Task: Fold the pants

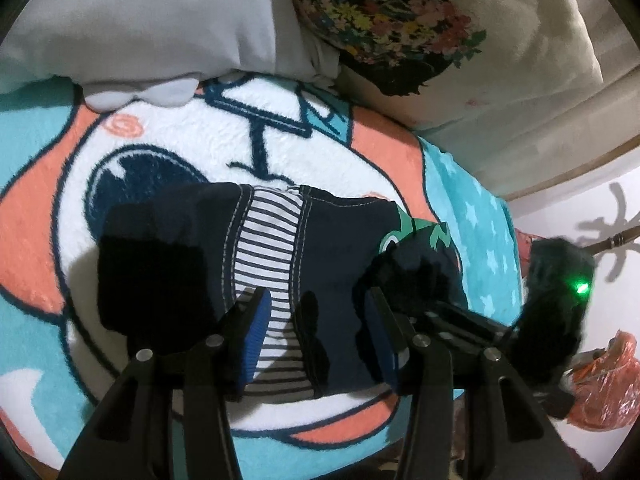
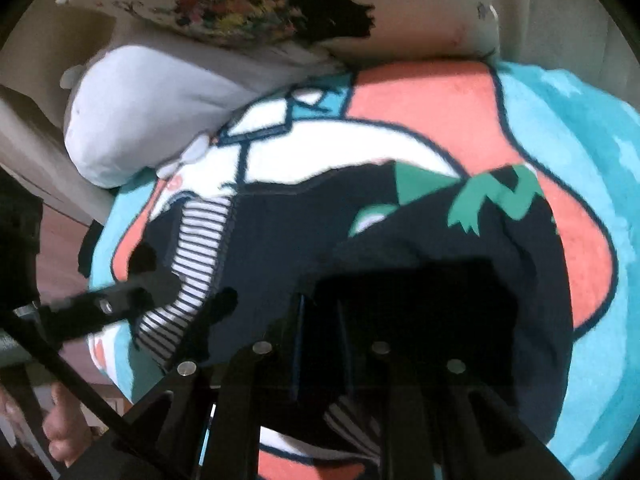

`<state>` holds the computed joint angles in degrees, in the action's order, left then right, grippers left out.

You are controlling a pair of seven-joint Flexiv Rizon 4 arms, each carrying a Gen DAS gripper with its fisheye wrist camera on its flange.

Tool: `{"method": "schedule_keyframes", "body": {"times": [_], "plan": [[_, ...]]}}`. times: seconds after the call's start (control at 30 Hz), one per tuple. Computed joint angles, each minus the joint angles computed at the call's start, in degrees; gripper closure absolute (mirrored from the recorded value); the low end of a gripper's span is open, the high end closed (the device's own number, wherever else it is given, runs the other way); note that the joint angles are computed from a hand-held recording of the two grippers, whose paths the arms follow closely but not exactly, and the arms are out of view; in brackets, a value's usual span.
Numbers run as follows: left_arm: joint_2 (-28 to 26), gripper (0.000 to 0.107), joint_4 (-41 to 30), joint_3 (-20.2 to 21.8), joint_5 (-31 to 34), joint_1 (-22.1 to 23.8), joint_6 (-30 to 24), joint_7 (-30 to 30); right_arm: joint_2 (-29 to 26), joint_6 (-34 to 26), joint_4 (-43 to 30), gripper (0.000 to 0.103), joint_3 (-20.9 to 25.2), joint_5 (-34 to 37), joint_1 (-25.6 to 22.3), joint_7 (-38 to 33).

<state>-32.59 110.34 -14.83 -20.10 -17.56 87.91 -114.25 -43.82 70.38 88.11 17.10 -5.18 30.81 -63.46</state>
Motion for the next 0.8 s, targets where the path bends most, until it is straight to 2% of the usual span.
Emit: {"method": "schedule_keyframes", "body": {"times": [0.07,0.13,0.23,0.33,0.47,0.53,0.57,0.6,0.67,0.77,0.8], "plan": [[0.8,0.057,0.6,1.6,0.6,-1.1,0.0,-0.6,1.1,2.1,0.6,0.083,3.4,2.5,-2.7,-2.3],[1.4,0.056,1.1,3.1,1.1,-2.0,0.1,-1.4,3.8,5.9,3.5,0.083,3.4,3.7,-3.3,-2.7],[2.0,0.056,1.8,3.4,1.3,-1.9,0.3,-2.1,7.4,6.2,6.9,0.083,-2.6,1.5,-0.2,2.4],[1.9,0.056,1.3,3.9,1.8,-2.2,-0.1,-2.5,6.6,2.5,6.0,0.083,-5.6,-1.8,1.5,6.5],[1.3,0.052,-0.6,5.8,3.0,-4.2,-1.8,-3.3,-1.5,-5.0,-3.3,0.082,1.4,0.1,-3.0,2.9],[1.3,0.052,-1.2,7.3,4.1,-5.7,-2.6,-3.9,-2.1,-2.7,-4.0,0.082,2.2,3.0,-3.6,1.7],[1.5,0.052,-1.3,8.0,4.8,-6.4,-2.7,-4.3,-1.9,-1.8,-4.0,0.082,4.2,5.1,-5.2,0.5],[1.6,0.052,-1.6,9.1,5.5,-7.4,-3.1,-4.8,-0.9,1.4,-2.5,0.082,4.9,6.8,-6.2,-0.3],[1.6,0.052,-2.9,11.2,7.7,-9.5,-4.2,-5.5,2.8,5.0,1.9,0.082,1.1,6.1,-4.6,1.1],[0.1,0.052,-5.7,8.1,9.0,-8.7,-3.5,-2.6,7.4,6.5,7.3,0.082,-6.3,0.8,-1.1,5.1],[-0.7,0.052,-7.1,7.6,9.0,-8.8,-4.1,-1.9,7.9,6.0,7.7,0.082,-6.6,-0.6,-1.4,4.9]]}}
